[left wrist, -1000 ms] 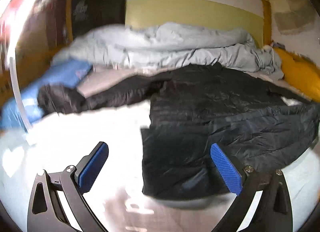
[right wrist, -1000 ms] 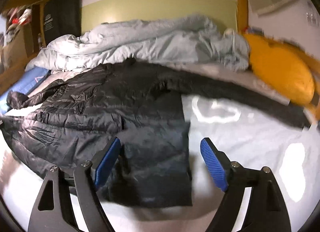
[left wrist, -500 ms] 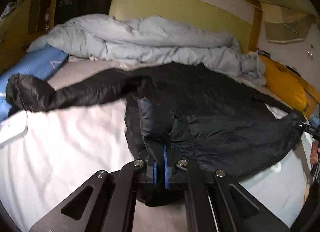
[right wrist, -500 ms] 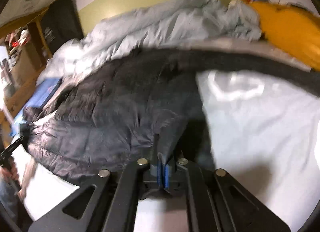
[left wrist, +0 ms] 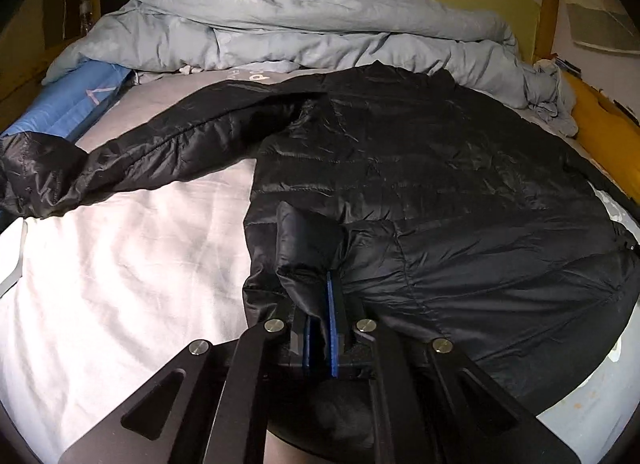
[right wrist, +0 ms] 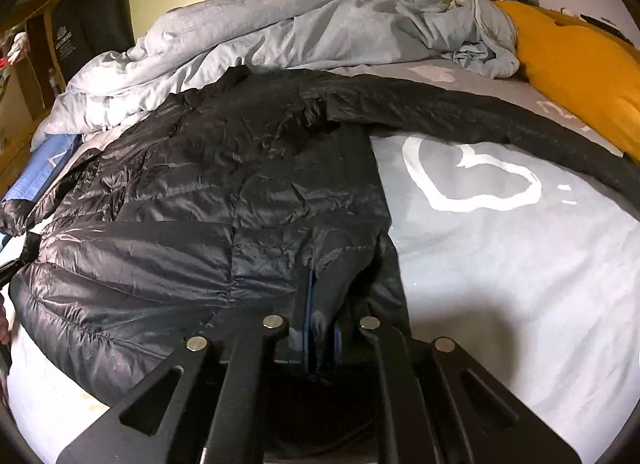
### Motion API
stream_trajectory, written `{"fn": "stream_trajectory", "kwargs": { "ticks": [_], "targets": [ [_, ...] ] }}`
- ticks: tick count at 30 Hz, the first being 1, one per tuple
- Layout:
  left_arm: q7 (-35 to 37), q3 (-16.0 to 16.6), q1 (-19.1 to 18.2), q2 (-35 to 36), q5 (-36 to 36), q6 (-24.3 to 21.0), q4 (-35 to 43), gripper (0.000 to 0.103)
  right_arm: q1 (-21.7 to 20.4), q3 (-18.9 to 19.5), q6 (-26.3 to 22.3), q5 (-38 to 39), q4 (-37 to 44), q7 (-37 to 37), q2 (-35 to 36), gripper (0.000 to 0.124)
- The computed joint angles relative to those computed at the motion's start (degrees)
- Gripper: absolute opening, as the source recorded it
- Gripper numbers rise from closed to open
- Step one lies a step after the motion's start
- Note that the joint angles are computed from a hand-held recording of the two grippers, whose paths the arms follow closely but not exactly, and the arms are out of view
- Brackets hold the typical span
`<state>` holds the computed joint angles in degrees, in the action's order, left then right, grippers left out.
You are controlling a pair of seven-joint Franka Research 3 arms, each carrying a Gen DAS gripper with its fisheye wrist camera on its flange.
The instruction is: Fold large clothes
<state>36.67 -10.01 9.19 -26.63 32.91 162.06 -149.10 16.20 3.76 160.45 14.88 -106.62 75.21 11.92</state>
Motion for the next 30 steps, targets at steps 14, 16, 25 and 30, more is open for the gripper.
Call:
{"fn": "stream_trajectory", "kwargs": {
  "ticks": [14,16,25,30],
  "targets": [
    [-21.08,-10.78,1.22,-26.17,10.18,-6.36,-7.5,0.091,0.88,-1.15,17.7,-9.43,-15.93,8.13,-13.69,0.086],
    [-22.2,-11.28,-0.34,-28.85,9.67,-7.35,-8.15,0.093,1.88,-0.69,21.02,-4.39,-18.01,3.98,-15.61,0.099],
    [-24.72,-15.54,-2.99,-32.65,12.91,-13.48,-7.3,0.103,1.23,5.69,31.17,0.69,-24.01,-4.66,-19.97,0.103],
    [-25.21,-14.37,-4.66,-31.76,14.36,-12.92,-7.28,0.103,6.56,2.1,31.93,-0.86,-26.59,-5.54,-21.71,0.103]
  ]
}}
